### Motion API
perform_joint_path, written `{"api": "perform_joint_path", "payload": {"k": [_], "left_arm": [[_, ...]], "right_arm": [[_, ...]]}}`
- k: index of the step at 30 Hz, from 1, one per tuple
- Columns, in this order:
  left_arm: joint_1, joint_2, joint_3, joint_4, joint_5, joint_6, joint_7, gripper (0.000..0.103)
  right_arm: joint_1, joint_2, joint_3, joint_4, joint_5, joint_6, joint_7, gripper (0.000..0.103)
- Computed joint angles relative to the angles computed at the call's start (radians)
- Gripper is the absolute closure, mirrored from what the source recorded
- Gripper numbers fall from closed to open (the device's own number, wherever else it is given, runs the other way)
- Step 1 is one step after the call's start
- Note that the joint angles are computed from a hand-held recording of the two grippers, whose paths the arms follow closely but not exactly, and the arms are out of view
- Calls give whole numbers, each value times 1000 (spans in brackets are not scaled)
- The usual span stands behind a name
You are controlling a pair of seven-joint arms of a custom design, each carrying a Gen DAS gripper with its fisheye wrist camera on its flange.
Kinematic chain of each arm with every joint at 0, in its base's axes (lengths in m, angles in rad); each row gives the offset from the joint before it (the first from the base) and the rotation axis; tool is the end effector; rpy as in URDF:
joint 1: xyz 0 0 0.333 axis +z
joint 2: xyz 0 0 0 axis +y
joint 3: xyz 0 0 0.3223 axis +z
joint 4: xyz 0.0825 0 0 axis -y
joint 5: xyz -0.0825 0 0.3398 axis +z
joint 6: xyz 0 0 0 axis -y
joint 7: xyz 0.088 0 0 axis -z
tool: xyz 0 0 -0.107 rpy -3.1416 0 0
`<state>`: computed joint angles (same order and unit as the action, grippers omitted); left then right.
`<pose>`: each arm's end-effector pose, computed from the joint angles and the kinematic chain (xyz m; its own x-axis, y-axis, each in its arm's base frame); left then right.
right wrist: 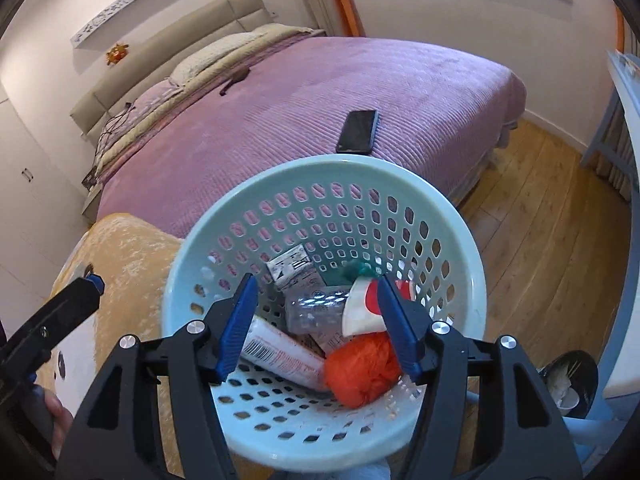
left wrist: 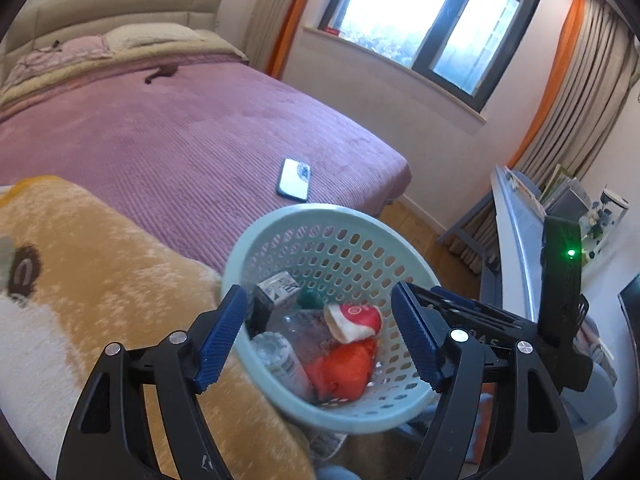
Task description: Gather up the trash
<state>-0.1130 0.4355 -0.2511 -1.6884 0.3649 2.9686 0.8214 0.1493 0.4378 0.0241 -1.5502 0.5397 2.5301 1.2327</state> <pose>0.6355 -0.2351 0.4830 -0.0265 -0.9370 0.3484 -0.6982 -0.2320 -0.6772 0.6766 0.1099 0.4800 0.2321 -0.9196 -0.3170 -0.8406 -0.0256 -0.5411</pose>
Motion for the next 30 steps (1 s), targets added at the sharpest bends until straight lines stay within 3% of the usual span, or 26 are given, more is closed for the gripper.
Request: {"api": "perform_joint_path", "payload": {"k": [5, 9, 12, 15, 19, 24, 26, 30], "left_arm": [[-118, -117, 160, -115, 166, 31, -201, 25], [-210, -221, 277, -210, 425, 17, -473, 22], [-261, -311, 321, -279, 685, -69, -715, 20], [-271, -408, 289, -368, 861, -220, -882, 19], [-240, -518, 222, -487, 947, -366, -1001, 19], [-192, -635, 113, -628, 1018, -563, -1202, 19], [-167, -674, 86, -675, 1018, -580, -1271, 19], [-121, -728, 16, -722, 1021, -648, -1346, 19]], "right_arm": [[-3, -101, 25, -115, 51, 43, -87, 45], [5, -177, 42, -195, 104, 70, -172, 45], [29, -242, 51, -270, 137, 120, -233, 45], [53, -304, 68, -351, 210, 196, -330, 45], [89, -364, 93, -436, 374, 302, -504, 45], [155, -422, 120, -499, 756, 466, -888, 45], [179, -444, 114, -504, 925, 483, -1063, 45], [213, -475, 103, -510, 1103, 497, -1260, 45]]}}
